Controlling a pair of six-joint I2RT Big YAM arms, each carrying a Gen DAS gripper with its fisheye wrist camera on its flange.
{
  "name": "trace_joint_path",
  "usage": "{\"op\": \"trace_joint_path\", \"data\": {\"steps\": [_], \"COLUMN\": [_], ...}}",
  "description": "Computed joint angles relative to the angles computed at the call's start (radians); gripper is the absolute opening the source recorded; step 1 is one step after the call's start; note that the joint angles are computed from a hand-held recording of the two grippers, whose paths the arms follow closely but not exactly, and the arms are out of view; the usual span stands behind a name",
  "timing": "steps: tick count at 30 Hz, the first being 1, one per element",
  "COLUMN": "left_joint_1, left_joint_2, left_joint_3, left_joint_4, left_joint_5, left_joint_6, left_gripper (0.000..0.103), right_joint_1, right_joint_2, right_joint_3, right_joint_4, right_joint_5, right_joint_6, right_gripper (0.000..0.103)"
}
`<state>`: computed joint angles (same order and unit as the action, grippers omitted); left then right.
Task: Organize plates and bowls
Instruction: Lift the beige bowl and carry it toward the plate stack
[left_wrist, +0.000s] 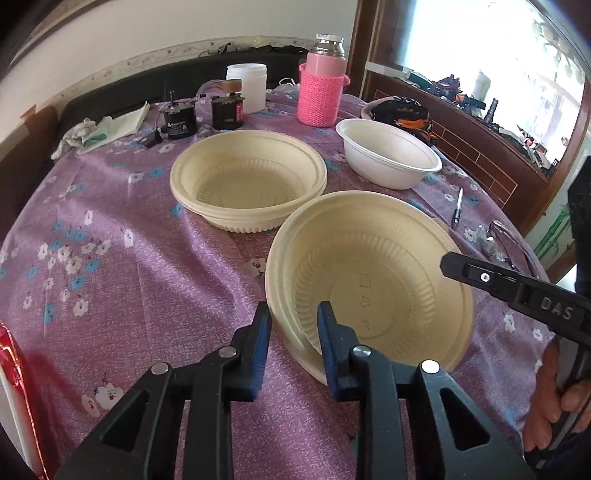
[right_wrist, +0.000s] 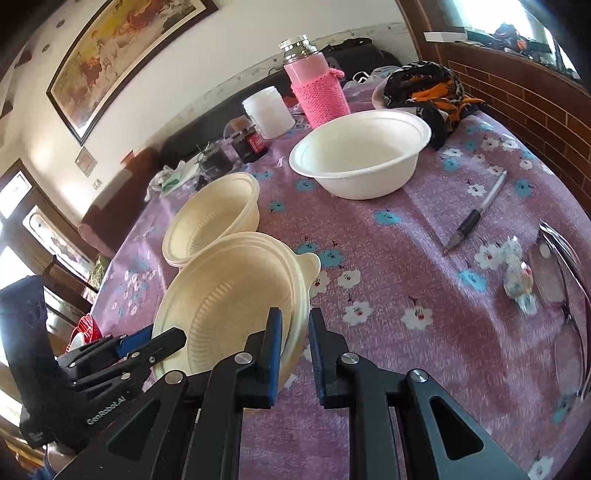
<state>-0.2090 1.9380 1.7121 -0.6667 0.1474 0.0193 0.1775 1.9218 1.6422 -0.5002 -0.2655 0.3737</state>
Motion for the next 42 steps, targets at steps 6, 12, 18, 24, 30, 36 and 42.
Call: {"op": "trace_joint_path", "data": {"steps": [6,12,18,24,30,36,42], "left_joint_1": [0.016,0.035,0.067,0.097,0.118,0.129,0.128], "left_joint_2": [-0.073,-0.15,-0.219,-0.269,-0.278,-0.256,-0.23], "left_joint_3": [-0.095,-0.203,-0.303,-0.384,-0.418,-0.41,-0.396], "left_joint_4": [0.052,0.109,0.169,0.226,0.244,0.245,0.254], "left_joint_5": [0.004,-0.031,-0.076,-0.119,-0.134,-0.114,-0.113], "left_joint_6": [-0.001,-0.001,-0.009,-0.008,-0.003,0.003,0.017], "left_gripper": [0.025,0.025,0.025,0.025,0.025,0.025,0.026], "right_joint_1": [0.015,0.052,0.095,0.143,0.173,0.183,0.183], "right_joint_2": [-0.053,-0.071,-0.078,-0.079,-0.058,-0.04,-0.023], "right_joint_3": [-0.084,-0.11,-0.114,-0.116,-0.092,-0.06,-0.033], "right_joint_4": [0.06,0.077,0.078,0.069,0.052,0.022,-0.01], "right_joint_5": [-0.017,-0.017,-0.033,-0.025,-0.027,-0.015,-0.004], "right_joint_6": [0.047,0.052,0.043,0.025,0.021,0.011,0.003], "right_gripper": [0.016,0.016,0.016,0.016,0.016,0.018,0.018]}}
